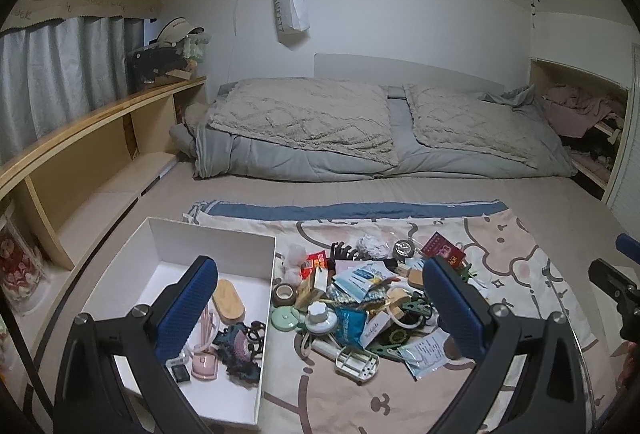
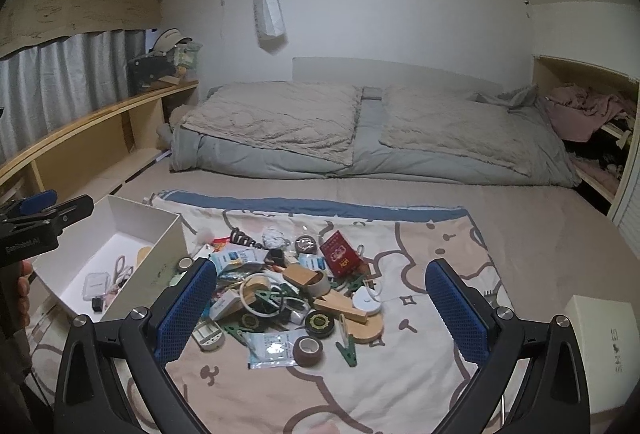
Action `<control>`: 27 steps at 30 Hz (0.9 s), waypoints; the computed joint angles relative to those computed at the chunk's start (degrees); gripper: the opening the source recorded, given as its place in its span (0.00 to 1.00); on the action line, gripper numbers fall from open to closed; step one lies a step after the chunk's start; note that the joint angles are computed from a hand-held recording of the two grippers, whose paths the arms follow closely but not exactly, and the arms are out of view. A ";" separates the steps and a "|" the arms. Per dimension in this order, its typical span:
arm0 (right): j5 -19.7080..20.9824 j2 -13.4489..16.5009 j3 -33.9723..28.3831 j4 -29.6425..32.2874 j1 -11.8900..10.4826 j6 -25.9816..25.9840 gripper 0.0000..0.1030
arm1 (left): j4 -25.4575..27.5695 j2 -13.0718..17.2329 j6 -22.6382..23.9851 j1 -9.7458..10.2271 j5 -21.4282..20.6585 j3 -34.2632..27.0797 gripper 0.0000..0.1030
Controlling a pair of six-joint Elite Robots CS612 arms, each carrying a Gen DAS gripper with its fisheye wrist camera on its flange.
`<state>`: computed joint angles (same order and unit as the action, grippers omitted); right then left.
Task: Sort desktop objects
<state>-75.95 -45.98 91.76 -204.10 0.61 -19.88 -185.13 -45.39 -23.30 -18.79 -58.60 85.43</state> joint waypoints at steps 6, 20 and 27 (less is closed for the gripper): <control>-1.19 0.58 -1.36 0.22 -0.48 1.70 1.00 | -0.53 2.01 0.89 0.37 0.80 -2.83 1.00; -2.33 2.09 -4.68 12.25 -1.16 0.19 1.00 | 4.87 5.97 -0.53 1.21 -7.97 -7.89 1.00; -4.12 3.37 -6.75 21.59 -1.00 -1.89 1.00 | 13.97 8.00 2.43 0.70 -8.72 -10.78 1.00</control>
